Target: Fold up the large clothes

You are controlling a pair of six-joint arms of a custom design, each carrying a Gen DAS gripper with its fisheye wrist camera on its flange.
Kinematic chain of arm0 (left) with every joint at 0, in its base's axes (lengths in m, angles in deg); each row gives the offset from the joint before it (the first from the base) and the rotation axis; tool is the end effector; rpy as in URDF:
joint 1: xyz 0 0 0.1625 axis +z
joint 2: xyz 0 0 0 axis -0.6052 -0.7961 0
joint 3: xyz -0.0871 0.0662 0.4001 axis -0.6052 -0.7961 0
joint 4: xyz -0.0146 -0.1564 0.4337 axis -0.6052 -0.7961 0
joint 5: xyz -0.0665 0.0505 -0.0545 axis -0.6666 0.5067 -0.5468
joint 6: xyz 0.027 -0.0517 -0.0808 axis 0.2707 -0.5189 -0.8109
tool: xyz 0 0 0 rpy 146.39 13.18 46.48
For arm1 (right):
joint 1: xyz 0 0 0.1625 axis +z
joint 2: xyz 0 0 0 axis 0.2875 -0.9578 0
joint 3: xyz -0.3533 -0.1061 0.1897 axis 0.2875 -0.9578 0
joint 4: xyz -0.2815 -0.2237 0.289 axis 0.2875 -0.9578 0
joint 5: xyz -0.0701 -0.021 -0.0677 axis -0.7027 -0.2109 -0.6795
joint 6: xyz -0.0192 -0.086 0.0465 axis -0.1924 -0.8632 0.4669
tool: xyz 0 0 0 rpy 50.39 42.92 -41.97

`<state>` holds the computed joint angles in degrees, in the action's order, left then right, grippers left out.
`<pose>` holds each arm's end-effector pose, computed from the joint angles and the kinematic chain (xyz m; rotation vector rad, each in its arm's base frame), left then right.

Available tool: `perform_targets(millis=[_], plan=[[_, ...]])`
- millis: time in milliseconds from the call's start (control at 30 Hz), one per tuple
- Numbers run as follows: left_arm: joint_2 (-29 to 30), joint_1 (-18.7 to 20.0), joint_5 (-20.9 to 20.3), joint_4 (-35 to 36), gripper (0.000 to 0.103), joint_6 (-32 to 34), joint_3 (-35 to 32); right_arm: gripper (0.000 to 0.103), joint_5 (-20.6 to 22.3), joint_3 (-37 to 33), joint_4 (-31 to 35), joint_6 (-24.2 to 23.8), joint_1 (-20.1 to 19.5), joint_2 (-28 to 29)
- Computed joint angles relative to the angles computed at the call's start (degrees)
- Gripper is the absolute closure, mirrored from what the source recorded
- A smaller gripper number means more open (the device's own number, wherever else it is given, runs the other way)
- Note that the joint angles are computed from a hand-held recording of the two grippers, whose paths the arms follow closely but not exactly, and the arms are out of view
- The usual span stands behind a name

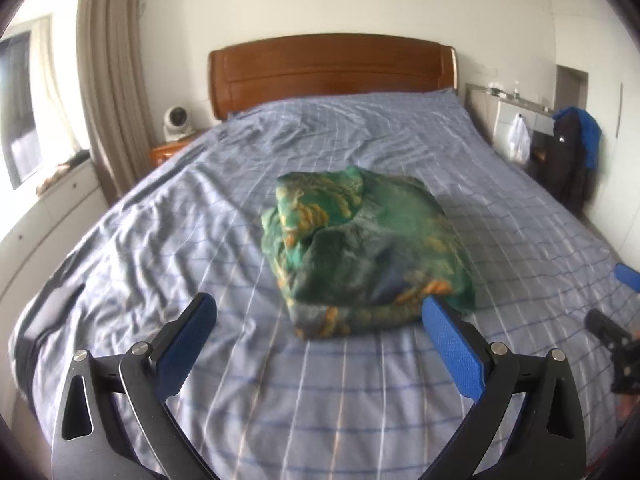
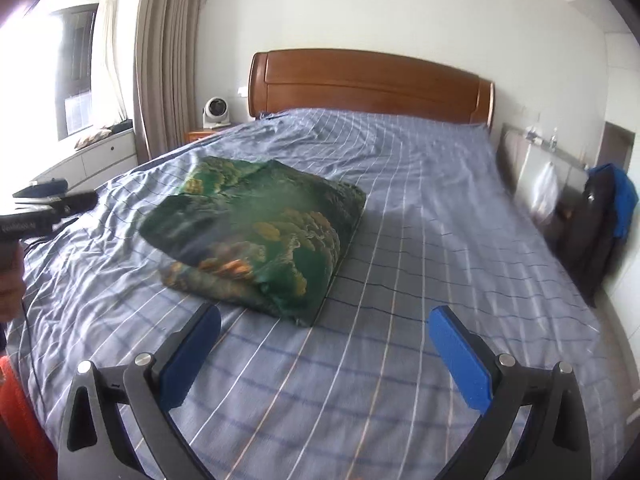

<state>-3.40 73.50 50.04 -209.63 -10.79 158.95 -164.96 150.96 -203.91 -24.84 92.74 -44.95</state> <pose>-0.2300 -0.4456 0.2035 0.5169 2.1021 -1.0763 0.2165 -0.3863 0.1920 0.6913 -2.1320 1.0439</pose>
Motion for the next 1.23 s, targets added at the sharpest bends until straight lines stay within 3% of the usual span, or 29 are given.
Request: perform_targets(millis=[100, 133, 300, 467, 600, 800, 967, 1233], plan=[[-1.17, -4.54, 7.88, 8.54, 0.000, -9.38, 2.67, 0.000, -1.17, 2.59, -2.90, 0.59, 1.73, -1.66], [-1.78, -5.25, 7.90, 10.01, 0.000, -11.04, 3.24, 0.000, -1.89, 3.16, -3.21, 0.98, 2.41, -2.12], [-7.60, -9.01, 6.63, 26.38, 0.000, -24.90, 4.99, 0.000, -3.83, 6.05, -2.86, 3.84, 5.35, -4.93], [-13.61, -12.96, 3.12, 38.20, 0.000, -34.10, 6.78, 0.000, -7.72, 7.51, 3.13, 9.94, 8.59, -7.40], [-17.96, -15.92, -0.79, 46.59, 0.000, -39.55, 8.42, 0.000, -8.06, 9.38, 10.23, 17.36, 11.09, -11.10], [-22.25, -19.62, -4.31, 53.25, 0.000, -43.92, 11.01, 0.000, -13.85, 11.61, 18.59, 27.60, 17.22, -11.95], [-21.27, -20.71, -5.39, 55.06, 0.000, -44.84, 10.91, 0.000, -16.52, 12.80, 17.89, 28.61, 18.88, -10.42], [-20.68, -21.36, -5.98, 56.49, 0.000, -47.89, 10.89, 0.000, -14.77, 13.68, 20.03, 30.19, 18.77, -12.62]])
